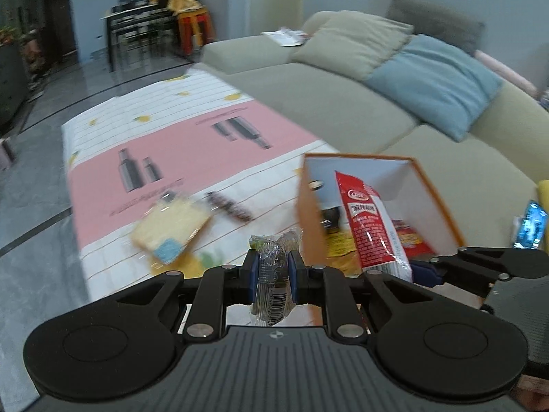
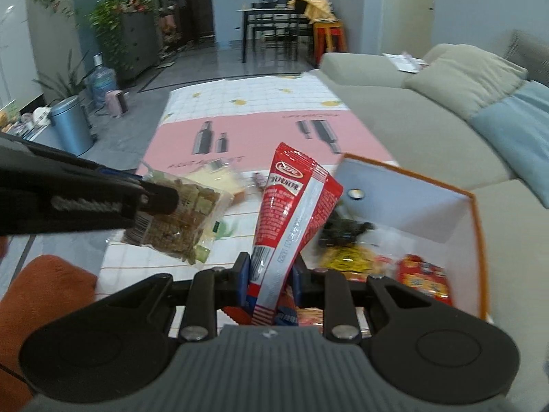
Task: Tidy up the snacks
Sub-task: 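Carry both held packs over the orange box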
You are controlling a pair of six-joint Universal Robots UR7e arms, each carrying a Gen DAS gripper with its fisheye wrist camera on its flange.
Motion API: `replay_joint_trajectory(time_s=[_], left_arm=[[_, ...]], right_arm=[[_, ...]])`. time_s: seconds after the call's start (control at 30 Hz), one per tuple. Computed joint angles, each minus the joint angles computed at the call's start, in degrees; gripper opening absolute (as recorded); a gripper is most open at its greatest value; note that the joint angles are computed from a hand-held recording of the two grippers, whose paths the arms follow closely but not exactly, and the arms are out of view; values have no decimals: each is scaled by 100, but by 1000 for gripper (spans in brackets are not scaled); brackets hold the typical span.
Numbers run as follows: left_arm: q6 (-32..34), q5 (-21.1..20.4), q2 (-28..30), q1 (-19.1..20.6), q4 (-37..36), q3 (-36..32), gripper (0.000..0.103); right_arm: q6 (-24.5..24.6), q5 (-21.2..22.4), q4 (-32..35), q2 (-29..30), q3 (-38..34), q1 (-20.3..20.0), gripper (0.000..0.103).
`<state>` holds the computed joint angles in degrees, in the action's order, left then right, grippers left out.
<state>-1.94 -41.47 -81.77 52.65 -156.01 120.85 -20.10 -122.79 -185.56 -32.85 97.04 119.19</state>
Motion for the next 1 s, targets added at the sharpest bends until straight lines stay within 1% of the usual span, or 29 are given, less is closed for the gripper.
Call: replay_joint_trajectory(time_s=[0.17,0.27,0.4,0.57,0.8,0.9,1.0], left_arm=[[400,-252,539,-49,-113,-396,20],[700,-416,932,-45,-231,-659,20],[960,-525,1450,9,-241,-1012,20],[998,-563,2007,144,-68,-1513,20],[1007,-575,2579,376,180,-2155,20],[926,-586,2795,466,368,-2433,20],[914,-683,2968,577,464,-2663,20]], right_arm=[[-74,-222,-91,-213,141,-190,22],[-136,-334,-20,-305,171,-330,22],[-248,-562,97,-357,129,-512,22],[-253,-694,373,-324,-93,-777,22],[-640,-760,663,-6,-706,-1000,22],[-803,-867,759,198,-1024,-1060,22],[-798,-929,911,301,-1183,-1122,22]])
